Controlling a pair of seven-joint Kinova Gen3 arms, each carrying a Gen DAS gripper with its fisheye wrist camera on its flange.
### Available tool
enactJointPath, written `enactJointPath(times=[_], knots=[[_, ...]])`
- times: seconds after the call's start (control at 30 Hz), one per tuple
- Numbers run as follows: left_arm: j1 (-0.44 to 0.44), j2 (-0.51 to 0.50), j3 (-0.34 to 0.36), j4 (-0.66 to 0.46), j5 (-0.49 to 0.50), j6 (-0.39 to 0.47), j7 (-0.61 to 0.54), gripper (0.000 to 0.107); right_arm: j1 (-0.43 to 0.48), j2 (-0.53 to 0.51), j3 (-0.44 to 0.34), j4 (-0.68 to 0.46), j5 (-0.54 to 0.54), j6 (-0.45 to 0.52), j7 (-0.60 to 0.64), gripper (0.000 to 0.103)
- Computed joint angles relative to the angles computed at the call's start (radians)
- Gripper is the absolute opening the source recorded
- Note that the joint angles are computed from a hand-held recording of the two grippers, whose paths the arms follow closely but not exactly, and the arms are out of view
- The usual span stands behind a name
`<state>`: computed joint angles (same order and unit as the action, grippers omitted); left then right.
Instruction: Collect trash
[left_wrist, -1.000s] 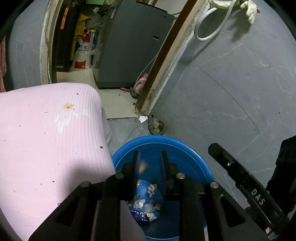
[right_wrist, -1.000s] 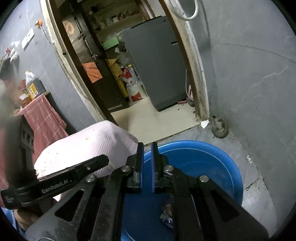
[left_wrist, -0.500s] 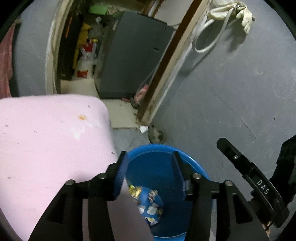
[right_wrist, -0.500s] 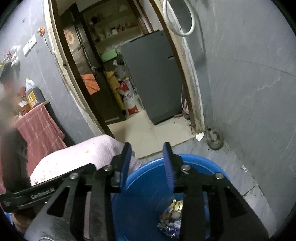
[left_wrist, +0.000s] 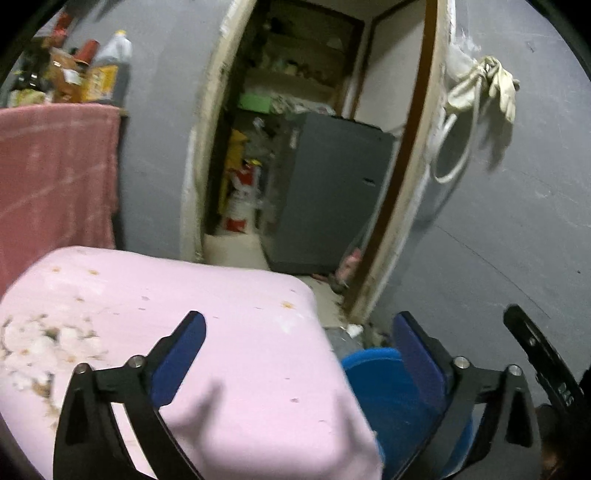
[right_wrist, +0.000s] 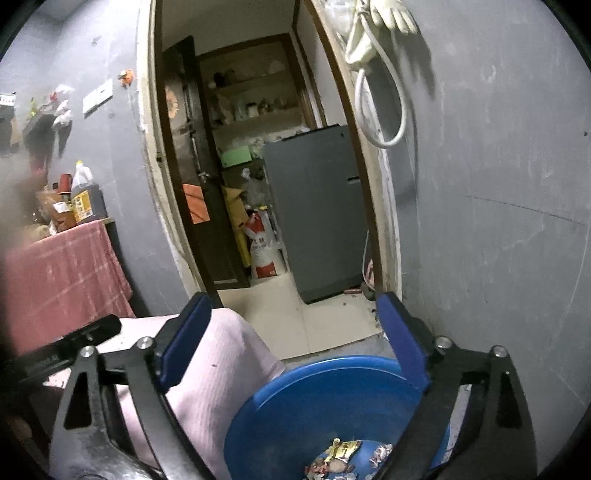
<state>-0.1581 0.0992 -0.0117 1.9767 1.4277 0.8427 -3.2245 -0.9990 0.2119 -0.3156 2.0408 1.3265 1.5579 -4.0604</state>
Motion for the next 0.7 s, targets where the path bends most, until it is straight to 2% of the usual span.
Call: enactJointPath(times=[0.1,0.27,0.53,0.7], knots=[[-0.033,-0.011,-0.025,0.038,0.040,0.040,-0.073,0.099,-0.036,0.033,-0.010,-0.019,0.004,0.045,0.007,0.102],[-0.068,-0.036,-0.058,0.117,0.094,0.072,-0.180,0.100,-0.119,0.096,-0.007,-0.059,0.002,0.142,0.019,0.103],[-0.152,-0.074,-0.122,0.208,0.093,0.166,-0.280,0.100,-0.233,0.176,0.009,-0.079,0.027,0.254,-0.024,0.103],[-0.214,-0.108,-0.168,0.269,0.087,0.237,-0.365,0.100,-0.283,0.193,0.007,-0.090,0.018,0.286,-0.060,0.103]])
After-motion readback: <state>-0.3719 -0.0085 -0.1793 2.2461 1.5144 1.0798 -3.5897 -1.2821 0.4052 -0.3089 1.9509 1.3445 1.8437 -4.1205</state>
